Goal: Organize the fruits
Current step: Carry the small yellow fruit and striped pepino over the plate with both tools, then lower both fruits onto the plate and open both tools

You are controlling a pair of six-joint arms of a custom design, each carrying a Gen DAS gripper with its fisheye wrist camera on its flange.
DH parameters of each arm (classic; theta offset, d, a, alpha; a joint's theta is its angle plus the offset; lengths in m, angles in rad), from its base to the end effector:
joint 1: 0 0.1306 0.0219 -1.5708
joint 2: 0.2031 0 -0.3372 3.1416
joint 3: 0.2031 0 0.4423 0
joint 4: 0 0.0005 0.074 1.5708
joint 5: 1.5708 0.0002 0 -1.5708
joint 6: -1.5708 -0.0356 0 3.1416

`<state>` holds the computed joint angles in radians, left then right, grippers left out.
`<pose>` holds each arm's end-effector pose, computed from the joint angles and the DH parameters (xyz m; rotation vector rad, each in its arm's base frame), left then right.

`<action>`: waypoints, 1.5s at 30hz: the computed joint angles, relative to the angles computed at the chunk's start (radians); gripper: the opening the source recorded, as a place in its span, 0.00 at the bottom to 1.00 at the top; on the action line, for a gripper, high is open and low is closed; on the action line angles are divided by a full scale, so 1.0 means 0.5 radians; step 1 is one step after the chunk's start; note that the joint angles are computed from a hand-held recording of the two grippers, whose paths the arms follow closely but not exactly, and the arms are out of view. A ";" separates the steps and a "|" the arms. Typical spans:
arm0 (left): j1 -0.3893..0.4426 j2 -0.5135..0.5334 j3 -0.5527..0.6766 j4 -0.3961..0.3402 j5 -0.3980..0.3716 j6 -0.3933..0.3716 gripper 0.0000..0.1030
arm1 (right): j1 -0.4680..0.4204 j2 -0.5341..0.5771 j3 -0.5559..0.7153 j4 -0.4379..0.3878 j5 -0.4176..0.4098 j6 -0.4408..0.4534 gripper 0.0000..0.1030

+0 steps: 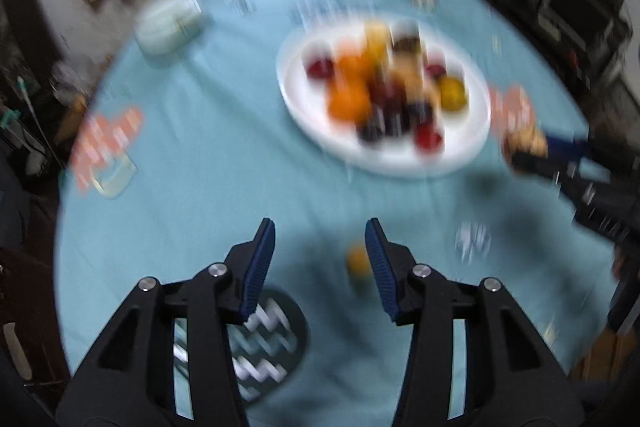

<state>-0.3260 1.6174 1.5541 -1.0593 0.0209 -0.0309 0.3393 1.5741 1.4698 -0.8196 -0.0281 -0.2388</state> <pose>0.5623 -0.1914 0.3305 0.4854 2.6548 -0.1184 0.5626 0.1991 0.3270 -0.1382 2.5118 0.2742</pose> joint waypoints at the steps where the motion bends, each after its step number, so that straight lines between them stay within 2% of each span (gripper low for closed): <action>1: -0.009 0.022 -0.014 -0.022 0.013 0.011 0.44 | 0.014 0.015 -0.004 -0.027 -0.025 0.002 0.37; 6: -0.011 0.165 0.012 -0.020 0.122 0.162 0.38 | 0.055 0.015 -0.030 -0.063 -0.047 0.063 0.37; 7: -0.004 0.191 0.040 -0.038 0.165 0.155 0.29 | 0.059 0.015 -0.027 -0.068 -0.048 0.069 0.37; 8: -0.008 0.210 0.071 -0.077 0.196 0.131 0.24 | 0.062 0.008 -0.035 -0.067 -0.044 0.072 0.37; 12: -0.023 0.164 0.075 -0.094 0.209 0.040 0.23 | 0.047 -0.006 -0.043 -0.061 -0.042 0.067 0.37; 14: -0.045 0.125 0.084 -0.066 0.149 0.024 0.23 | 0.044 -0.015 -0.054 -0.056 -0.036 0.054 0.37; 16: -0.081 0.099 0.133 -0.032 -0.005 0.012 0.23 | 0.041 -0.015 -0.052 -0.054 -0.032 0.047 0.37; 21: -0.144 0.055 0.268 0.128 -0.237 0.049 0.23 | 0.035 -0.040 -0.010 -0.010 0.004 0.076 0.37; 26: -0.172 0.131 0.476 0.175 -0.359 0.109 0.23 | -0.003 -0.077 0.066 0.079 0.041 0.089 0.37; 32: -0.185 0.228 0.644 0.139 -0.368 0.123 0.23 | -0.044 -0.075 0.137 0.135 0.081 0.096 0.37; 40: -0.181 0.405 0.831 0.076 -0.348 0.148 0.24 | -0.083 0.046 0.280 0.120 0.084 0.122 0.37; 45: -0.124 0.534 0.975 0.045 -0.275 0.198 0.23 | -0.111 0.134 0.374 0.104 0.085 0.143 0.37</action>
